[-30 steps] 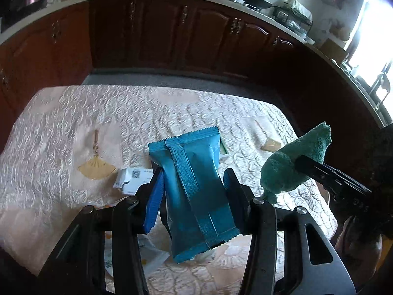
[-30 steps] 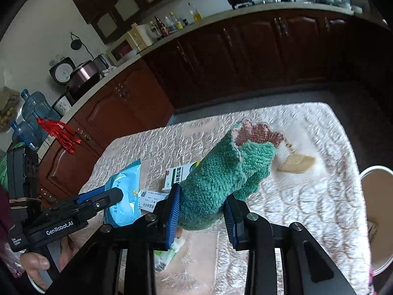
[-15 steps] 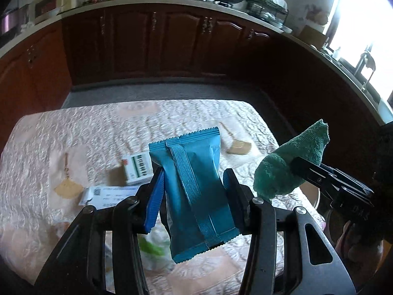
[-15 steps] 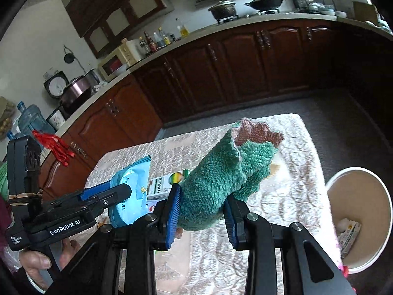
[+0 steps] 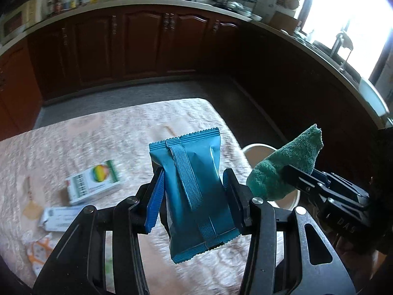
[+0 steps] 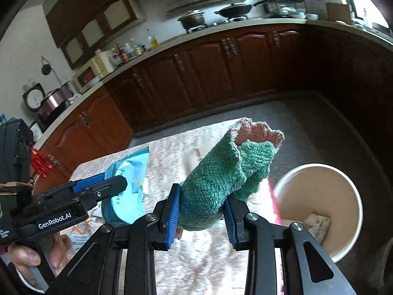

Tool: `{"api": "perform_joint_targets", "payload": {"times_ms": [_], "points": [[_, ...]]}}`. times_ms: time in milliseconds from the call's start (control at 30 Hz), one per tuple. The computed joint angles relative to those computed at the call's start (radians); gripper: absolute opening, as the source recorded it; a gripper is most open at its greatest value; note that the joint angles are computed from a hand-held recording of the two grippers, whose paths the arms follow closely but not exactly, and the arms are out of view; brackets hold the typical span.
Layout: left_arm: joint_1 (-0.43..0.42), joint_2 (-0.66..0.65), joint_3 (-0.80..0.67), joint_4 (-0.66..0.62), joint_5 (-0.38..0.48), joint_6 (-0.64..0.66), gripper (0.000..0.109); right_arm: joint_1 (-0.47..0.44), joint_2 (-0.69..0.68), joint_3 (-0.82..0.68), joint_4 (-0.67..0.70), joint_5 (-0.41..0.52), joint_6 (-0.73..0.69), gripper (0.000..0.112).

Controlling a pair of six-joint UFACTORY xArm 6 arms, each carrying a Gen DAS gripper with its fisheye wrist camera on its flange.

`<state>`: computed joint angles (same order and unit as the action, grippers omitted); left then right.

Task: Collect trash
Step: 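Lift the wipe pack and green towel and carry them to the white bin, then open both tools over the white bin to drop wipe pack and towel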

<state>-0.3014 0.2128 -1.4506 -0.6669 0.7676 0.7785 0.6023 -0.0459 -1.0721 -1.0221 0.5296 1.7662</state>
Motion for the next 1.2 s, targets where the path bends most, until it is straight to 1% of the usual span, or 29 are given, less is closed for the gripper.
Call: {"api": "perform_joint_targets", "payload": {"times_ms": [167, 367, 600, 700, 767, 867, 967, 1067, 1100, 1133, 1200], "points": [[-0.066, 0.028, -0.024, 0.016, 0.005, -0.016, 0.046, -0.007, -0.085, 0.091, 0.008, 0.066, 0.018, 0.031], [-0.152, 0.076, -0.065, 0.022, 0.006, -0.024, 0.046, -0.037, -0.206, 0.227, 0.041, 0.144, 0.035, 0.031], [-0.238, 0.166, -0.145, 0.037, 0.018, -0.049, 0.046, -0.091, -0.300, 0.355, 0.112, 0.158, 0.035, 0.031], [-0.266, 0.205, -0.175, 0.046, 0.016, -0.065, 0.046, -0.110, -0.319, 0.393, 0.144, 0.169, 0.033, 0.031], [-0.280, 0.229, -0.196, 0.052, 0.019, -0.079, 0.046, -0.126, -0.337, 0.427, 0.155, 0.155, 0.040, 0.031], [-0.297, 0.256, -0.214, 0.048, 0.019, -0.082, 0.046, -0.133, -0.329, 0.436, 0.175, 0.170, 0.034, 0.031], [-0.311, 0.282, -0.239, 0.048, 0.028, -0.087, 0.046, -0.156, -0.331, 0.462, 0.201, 0.154, 0.019, 0.031], [-0.324, 0.298, -0.253, 0.060, 0.035, -0.100, 0.047, -0.166, -0.315, 0.461, 0.225, 0.159, 0.009, 0.032], [-0.328, 0.297, -0.249, 0.061, 0.034, -0.104, 0.049, -0.170, -0.309, 0.462, 0.244, 0.167, -0.003, 0.033], [-0.331, 0.299, -0.250, 0.066, 0.038, -0.107, 0.051, -0.176, -0.302, 0.462, 0.255, 0.166, -0.010, 0.037], [-0.333, 0.301, -0.248, 0.080, 0.042, -0.108, 0.053, -0.181, -0.302, 0.472, 0.271, 0.160, -0.008, 0.041]]}}
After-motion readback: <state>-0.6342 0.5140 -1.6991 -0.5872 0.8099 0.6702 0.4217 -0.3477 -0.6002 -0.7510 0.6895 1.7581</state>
